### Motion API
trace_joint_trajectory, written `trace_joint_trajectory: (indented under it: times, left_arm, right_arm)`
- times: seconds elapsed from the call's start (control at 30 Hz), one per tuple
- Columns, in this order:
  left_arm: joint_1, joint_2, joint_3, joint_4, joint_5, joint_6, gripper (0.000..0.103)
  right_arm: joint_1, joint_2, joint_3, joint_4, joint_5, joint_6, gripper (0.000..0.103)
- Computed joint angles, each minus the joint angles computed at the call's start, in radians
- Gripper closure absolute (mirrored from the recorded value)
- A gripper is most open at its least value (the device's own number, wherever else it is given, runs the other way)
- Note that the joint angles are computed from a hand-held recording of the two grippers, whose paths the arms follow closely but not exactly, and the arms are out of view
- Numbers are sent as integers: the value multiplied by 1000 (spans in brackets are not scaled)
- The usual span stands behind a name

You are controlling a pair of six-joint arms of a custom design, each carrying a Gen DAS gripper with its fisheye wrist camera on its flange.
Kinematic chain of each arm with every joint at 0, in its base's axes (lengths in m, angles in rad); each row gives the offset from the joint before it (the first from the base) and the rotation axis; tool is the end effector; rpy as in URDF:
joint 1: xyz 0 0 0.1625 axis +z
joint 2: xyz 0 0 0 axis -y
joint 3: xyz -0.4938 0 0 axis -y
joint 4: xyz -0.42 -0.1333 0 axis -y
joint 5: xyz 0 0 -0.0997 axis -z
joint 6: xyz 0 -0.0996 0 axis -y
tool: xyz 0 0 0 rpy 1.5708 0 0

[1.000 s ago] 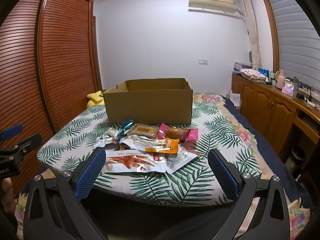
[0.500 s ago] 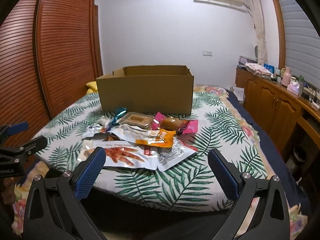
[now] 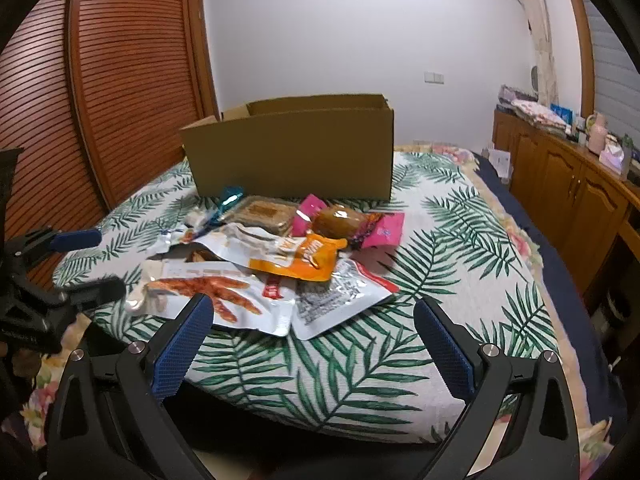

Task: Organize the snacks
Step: 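Lower the left gripper onto the chicken-feet packet while the right gripper grasps the orange-white packet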

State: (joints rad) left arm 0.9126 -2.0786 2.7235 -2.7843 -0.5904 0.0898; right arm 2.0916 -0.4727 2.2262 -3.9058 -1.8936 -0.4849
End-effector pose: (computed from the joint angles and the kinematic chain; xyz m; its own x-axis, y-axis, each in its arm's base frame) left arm 0.0428 -0.2978 0.3485 -0.6649 0.0465 -0.7455 0.5774 0.6651 -0.4735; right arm 0.3363 -0.3818 -0.0499 -0.6107 -0.6216 0.4906 -0.7917 0.4918 -0.3624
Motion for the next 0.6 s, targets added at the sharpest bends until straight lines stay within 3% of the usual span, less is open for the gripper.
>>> trace_joint_trajectory:
  times: [0.4,0.6]
  left_arm:
    - [150,219,-68,-50,-123,220,6]
    - [217,294,-104,-103,-154,255,6]
  right_arm:
    - [-35,-1,-26,53,-5,4,1]
    - [-39,1,-28,59,-9,7,1]
